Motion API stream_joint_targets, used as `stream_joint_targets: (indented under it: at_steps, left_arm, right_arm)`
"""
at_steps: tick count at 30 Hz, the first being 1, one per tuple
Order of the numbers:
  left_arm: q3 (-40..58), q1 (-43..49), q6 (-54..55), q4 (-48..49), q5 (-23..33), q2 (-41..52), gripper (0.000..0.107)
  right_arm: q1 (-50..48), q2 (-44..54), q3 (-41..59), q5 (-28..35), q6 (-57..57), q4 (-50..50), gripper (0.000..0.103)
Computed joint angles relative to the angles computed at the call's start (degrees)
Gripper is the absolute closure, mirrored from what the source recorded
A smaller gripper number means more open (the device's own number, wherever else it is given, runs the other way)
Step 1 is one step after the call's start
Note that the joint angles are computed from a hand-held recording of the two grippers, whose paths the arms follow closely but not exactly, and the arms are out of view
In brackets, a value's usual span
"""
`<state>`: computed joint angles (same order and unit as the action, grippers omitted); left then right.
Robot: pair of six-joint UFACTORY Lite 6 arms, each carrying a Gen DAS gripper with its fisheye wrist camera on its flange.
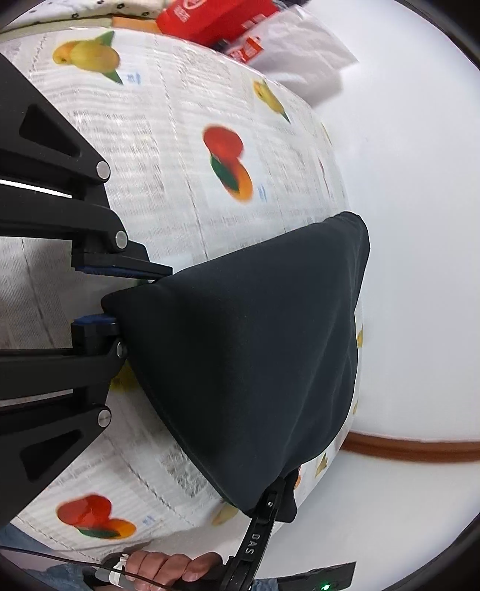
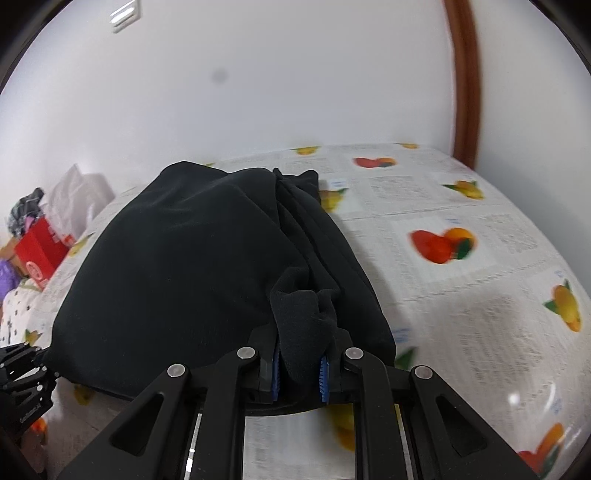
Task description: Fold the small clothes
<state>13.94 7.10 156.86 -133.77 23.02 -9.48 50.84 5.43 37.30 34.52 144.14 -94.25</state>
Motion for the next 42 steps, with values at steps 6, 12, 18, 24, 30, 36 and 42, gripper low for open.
stream_joint_targets:
  at_steps: [6, 12, 18, 24, 30, 36, 42]
  left_arm:
    - [0.8, 8.2, -6.3, 14.3, 3.6, 1.7, 0.088]
    - [7.6, 7.2, -19.8, 23.6, 4.6, 8.8, 0.081]
    - [6.8, 3.8, -16.1, 18.2, 3.6, 8.0, 0.079]
    - [3.0, 7.9, -17.2, 23.2, 7.8, 3.4, 0.046]
    - [4.5, 1.9, -13.3, 13.3, 4.1, 5.6, 0.046]
    - [6.5, -3.3, -3.4, -1.1, 1.8, 11.5, 0.046]
    - [5.7, -4.6, 1.2, -6.8, 0.1, 10.6, 0.048]
  right_arm:
    - [-0.6, -0.5, -0.4, -4.2, 11.3, -11.1, 0.074]
    - [-5.5, 0.0, -1.1, -8.1, 28.9, -27.9, 0.063]
    - [-6.6, 3.1, 3.2, -8.4, 23.3, -21.4, 0.068]
    - [-6.0, 0.9, 1.6, -8.6, 19.5, -19.1, 0.073]
    - [-3.0, 0.0, 1.9, -6.5, 13.2, -13.0, 0.074]
    - [-5.5, 0.7, 3.7, -8.5, 14.7, -14.1, 0.075]
    - [3.2, -9.4, -3.1, 7.1, 9.0, -14.2, 0.090]
